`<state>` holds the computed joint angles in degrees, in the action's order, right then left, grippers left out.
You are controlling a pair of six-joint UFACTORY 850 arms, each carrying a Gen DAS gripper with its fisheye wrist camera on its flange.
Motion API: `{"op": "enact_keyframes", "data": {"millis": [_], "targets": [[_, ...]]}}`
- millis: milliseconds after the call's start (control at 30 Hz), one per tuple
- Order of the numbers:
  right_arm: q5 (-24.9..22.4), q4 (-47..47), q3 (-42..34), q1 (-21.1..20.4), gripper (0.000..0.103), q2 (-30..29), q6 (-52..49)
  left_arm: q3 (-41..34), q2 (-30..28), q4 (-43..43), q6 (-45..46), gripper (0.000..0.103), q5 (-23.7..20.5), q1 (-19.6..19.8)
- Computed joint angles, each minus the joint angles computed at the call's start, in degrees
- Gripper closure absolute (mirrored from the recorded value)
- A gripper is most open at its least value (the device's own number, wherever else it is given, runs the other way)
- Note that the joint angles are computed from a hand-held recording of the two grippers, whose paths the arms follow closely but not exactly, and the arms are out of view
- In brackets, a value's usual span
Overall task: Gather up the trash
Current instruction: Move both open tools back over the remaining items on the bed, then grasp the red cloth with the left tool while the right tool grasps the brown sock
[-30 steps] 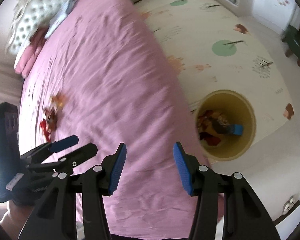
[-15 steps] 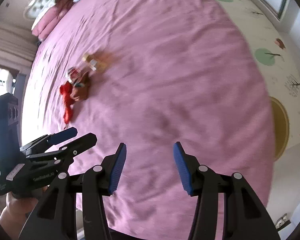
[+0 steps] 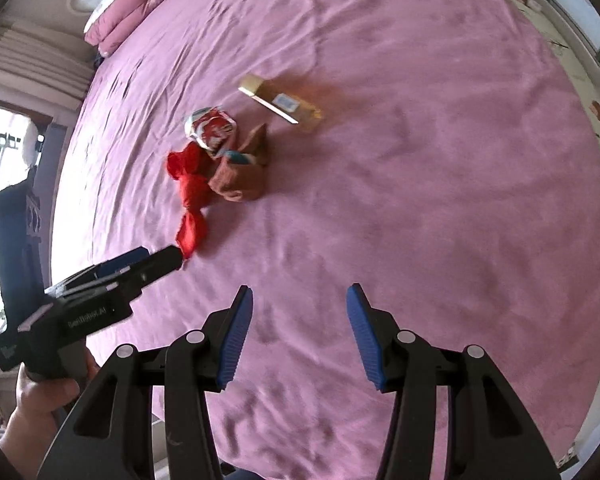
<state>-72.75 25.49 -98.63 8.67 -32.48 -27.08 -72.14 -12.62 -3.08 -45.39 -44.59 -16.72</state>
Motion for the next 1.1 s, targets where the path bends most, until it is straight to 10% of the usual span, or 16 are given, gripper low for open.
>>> {"op": "enact_keyframes", "data": {"millis": [1100], "targets": [[-8.9,0.09,-25.7,9.56,0.05,-22.9,5.23,-2.87,-11.49,-9.86,6.7,0.027,2.03,11.34]]}}
